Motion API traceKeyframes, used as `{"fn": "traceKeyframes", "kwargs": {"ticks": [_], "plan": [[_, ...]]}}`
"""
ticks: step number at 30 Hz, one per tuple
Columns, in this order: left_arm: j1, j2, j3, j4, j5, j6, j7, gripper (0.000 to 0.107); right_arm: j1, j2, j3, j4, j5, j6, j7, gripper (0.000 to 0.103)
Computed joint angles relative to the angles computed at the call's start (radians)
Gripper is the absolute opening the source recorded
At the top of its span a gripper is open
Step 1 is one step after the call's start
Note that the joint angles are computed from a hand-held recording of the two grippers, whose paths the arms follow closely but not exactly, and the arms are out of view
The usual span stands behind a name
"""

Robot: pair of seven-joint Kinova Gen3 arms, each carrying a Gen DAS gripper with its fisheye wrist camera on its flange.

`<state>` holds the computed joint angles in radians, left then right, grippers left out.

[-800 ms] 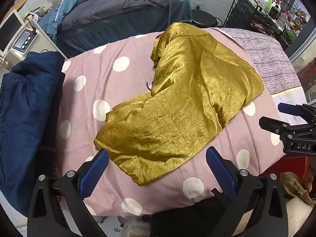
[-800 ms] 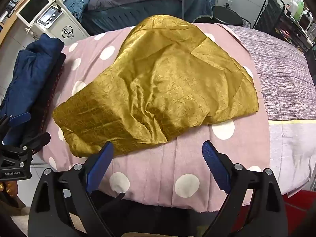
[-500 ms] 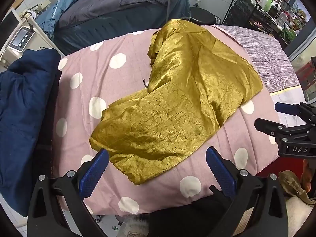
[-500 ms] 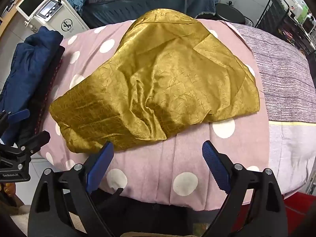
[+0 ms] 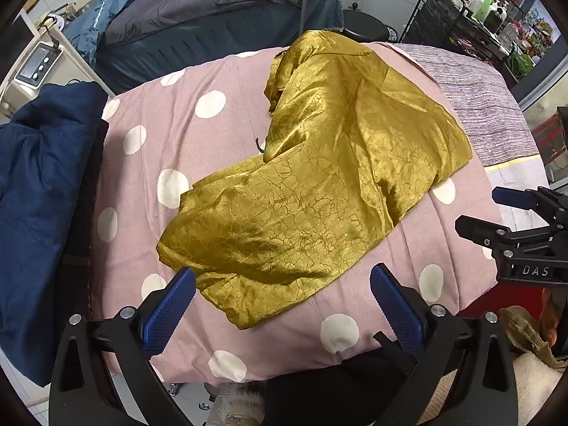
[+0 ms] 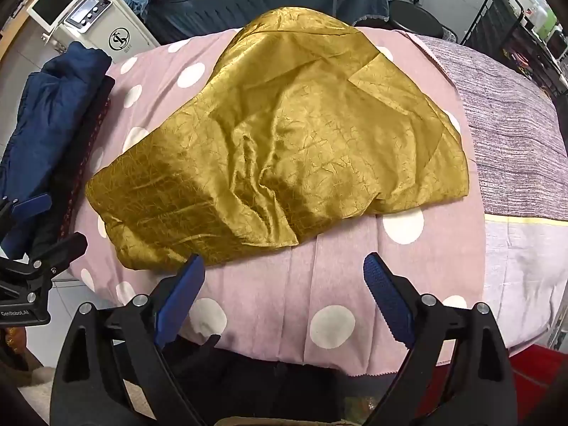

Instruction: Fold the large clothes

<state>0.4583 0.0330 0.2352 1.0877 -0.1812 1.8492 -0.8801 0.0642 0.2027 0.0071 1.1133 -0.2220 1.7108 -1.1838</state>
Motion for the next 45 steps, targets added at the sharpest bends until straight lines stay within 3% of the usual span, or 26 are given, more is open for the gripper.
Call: {"fn": "traceKeyframes", "kwargs": {"ticks": [45], "plan": [[-0.026,0.003,-0.011,0.024,0.048,-0.016,-0.027,0.097,-0.018,0.014,-0.003,-0.002,0.039,0.013,-0.013,0.09]]}}
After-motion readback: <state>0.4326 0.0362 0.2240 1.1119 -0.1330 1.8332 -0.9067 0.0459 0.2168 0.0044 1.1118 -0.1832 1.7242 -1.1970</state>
